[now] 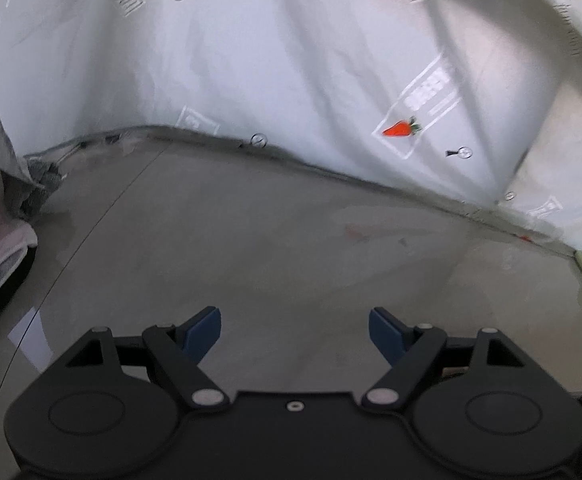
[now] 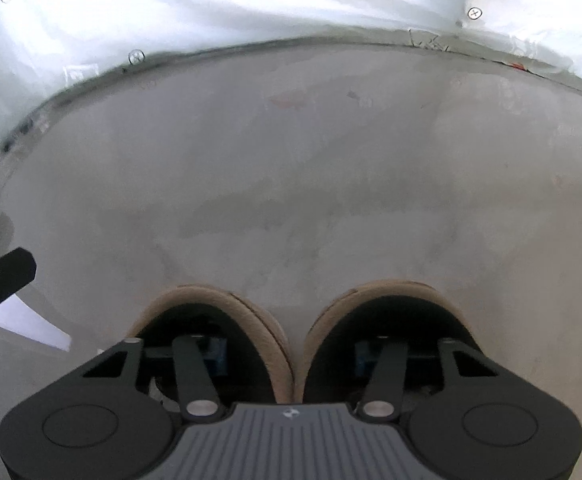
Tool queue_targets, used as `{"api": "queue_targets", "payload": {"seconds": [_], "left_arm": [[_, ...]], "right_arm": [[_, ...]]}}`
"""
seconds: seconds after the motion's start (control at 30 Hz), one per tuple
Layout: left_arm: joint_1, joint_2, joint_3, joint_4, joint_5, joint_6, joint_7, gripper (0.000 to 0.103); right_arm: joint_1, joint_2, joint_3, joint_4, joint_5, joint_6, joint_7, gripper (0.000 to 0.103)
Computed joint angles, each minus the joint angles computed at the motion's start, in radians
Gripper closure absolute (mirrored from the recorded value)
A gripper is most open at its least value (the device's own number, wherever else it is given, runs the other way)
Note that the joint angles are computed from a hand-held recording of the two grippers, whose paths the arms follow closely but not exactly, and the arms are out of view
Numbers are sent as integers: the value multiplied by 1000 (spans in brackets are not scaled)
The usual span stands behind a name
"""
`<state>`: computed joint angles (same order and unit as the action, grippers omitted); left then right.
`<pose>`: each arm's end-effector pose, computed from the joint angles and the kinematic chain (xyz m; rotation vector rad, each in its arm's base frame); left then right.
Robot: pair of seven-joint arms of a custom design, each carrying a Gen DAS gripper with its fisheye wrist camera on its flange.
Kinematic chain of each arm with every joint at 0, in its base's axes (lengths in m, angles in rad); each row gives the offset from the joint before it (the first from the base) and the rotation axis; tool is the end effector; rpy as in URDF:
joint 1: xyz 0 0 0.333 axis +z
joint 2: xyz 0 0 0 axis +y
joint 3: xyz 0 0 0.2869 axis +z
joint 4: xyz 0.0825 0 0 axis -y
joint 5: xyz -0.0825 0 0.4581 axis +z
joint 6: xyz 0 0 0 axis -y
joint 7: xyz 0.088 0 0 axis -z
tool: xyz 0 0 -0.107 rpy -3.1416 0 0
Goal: Organize scattered shoes
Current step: 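Lift and carry the beige sneakers with the right tool toward the lined-up shoes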
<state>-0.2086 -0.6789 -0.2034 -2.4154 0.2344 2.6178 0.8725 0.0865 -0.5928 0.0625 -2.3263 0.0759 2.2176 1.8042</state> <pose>0.4435 -0.2139 0.6053 -1.8282 1.6185 -0.9868 0.4952 0.0798 0.5699 -1.7957 2.0197 -0.3347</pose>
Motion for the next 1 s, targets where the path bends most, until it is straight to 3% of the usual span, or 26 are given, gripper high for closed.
{"api": "queue_targets", "payload": {"seconds": [0.23, 0.67, 0.8, 1.0], "left_arm": [[2, -81, -27, -40, 33, 48, -27, 21], [-42, -197, -80, -82, 72, 131, -84, 21], [-43, -181, -126, -53, 90, 140, -124, 21], [-13, -120, -245, 38, 131, 104, -286, 21]], "right_arm": [[0, -175, -4, -170, 28, 176, -21, 57], [-131, -494, 36, -386, 4, 384, 63, 57], [-217, -572, 56, -428, -27, 453, 103, 57], [-318, -635, -37, -462, -51, 482, 19, 57]]}}
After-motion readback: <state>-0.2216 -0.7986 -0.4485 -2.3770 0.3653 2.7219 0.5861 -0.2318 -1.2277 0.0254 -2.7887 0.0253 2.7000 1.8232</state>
